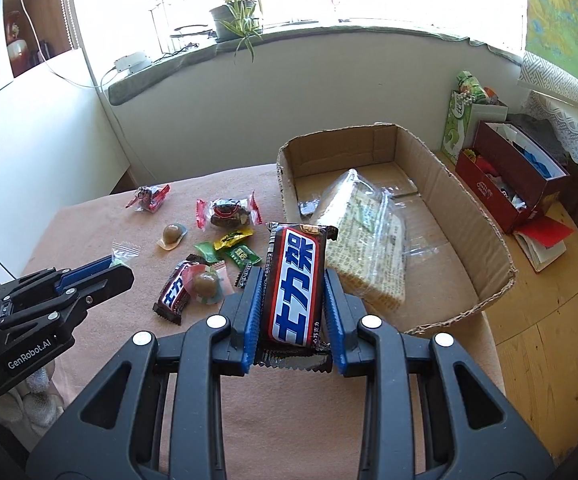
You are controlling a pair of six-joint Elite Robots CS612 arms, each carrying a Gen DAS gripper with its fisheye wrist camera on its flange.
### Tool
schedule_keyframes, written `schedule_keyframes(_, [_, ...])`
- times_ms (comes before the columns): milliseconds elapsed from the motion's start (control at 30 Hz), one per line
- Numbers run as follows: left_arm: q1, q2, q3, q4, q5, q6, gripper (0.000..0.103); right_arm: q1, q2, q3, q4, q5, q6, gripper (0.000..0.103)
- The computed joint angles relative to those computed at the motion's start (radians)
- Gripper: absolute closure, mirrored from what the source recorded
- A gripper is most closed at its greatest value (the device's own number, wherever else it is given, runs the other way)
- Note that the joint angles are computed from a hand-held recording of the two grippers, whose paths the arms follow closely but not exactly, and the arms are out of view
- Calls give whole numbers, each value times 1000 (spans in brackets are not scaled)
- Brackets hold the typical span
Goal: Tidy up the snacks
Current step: 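Carry the Snickers bar with the right gripper into the box beside the bread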
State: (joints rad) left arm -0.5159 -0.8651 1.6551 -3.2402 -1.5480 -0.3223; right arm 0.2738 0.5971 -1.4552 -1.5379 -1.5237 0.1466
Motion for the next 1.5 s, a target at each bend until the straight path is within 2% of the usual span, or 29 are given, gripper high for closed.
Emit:
schedule_keyframes(167, [-4, 25, -58, 23, -14, 22, 85, -22, 4, -8, 1, -17, 15, 73])
schedule_keyframes(467, [-8, 89, -197, 118, -41, 50, 85, -57, -1, 10, -8, -25, 26, 73])
schedule_keyframes(800, [-13, 150, -324, 202, -24, 76, 85, -81, -16, 65, -23, -6, 30, 73])
schedule_keyframes(1067, [-20, 173, -364, 226, -26, 85, 85, -89, -23, 92, -30, 1, 27, 73])
schedule_keyframes(1367, [-22, 173, -369, 222, -20, 99, 84, -89, -27, 105, -28, -3, 23, 73])
schedule_keyframes(1500, [-22, 172, -367, 217, -15, 95, 78, -85, -25, 101, -39, -18, 25, 72])
